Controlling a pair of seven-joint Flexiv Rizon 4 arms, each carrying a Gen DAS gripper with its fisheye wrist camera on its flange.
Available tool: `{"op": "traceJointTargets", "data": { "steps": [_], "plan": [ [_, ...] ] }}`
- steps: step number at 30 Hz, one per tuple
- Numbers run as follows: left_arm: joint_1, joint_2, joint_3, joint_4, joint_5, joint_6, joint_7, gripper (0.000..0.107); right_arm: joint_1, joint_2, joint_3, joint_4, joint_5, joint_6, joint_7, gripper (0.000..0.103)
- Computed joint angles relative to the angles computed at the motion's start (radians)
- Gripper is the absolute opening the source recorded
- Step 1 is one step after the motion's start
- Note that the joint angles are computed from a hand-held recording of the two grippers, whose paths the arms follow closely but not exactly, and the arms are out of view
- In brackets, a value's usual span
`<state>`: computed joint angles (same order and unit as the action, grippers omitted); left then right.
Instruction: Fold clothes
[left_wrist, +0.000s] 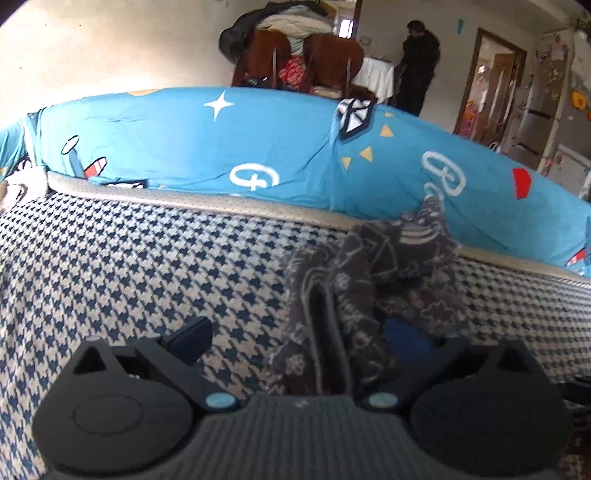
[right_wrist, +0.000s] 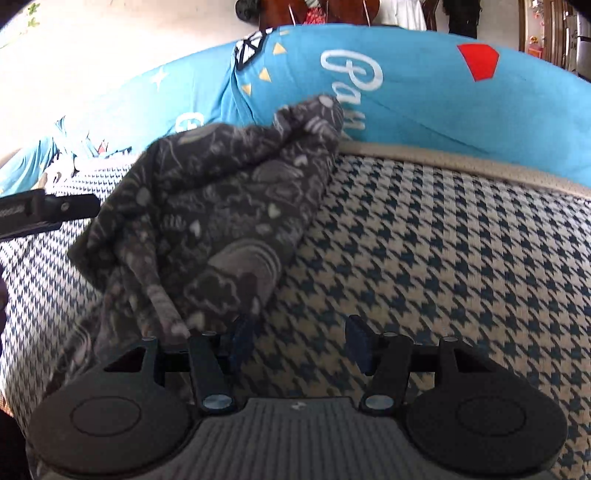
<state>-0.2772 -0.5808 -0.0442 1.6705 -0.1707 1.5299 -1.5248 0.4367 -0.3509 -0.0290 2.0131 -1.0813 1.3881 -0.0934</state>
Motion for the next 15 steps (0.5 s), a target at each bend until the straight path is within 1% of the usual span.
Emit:
{"op": "traceJointTargets", "data": {
  "steps": [4, 6, 8, 11, 13, 15],
  "plan": [
    [-0.017, -0.005, 0.031, -0.010, 0.004, -0.025, -0.026, 0.103, -0.020, 0.002, 0.032, 0.022, 0.069, 0.023, -0.084, 0.059],
    [-0.032, -0.007, 0.057, -0.016, 0.016, -0.035, -0.044, 0.103, -0.021, 0.001, 0.033, 0.033, 0.100, 0.050, -0.119, 0.060],
    [-0.039, -0.008, 0.070, -0.021, 0.024, -0.043, -0.061, 0.103, -0.017, 0.001, 0.024, 0.049, 0.122, 0.104, -0.137, 0.060],
    [-0.030, -0.006, 0.067, -0.022, 0.028, -0.054, -0.077, 0.103, -0.003, 0.003, 0.019, 0.061, 0.176, 0.156, -0.189, 0.060],
    [-0.027, -0.005, 0.066, -0.022, 0.032, -0.057, -0.085, 0.103, 0.017, 0.009, 0.005, 0.068, 0.200, 0.173, -0.214, 0.060],
    [-0.025, -0.003, 0.064, -0.020, 0.037, -0.058, -0.091, 0.103, 0.052, 0.023, -0.034, 0.078, 0.207, 0.178, -0.211, 0.060]
  ]
}}
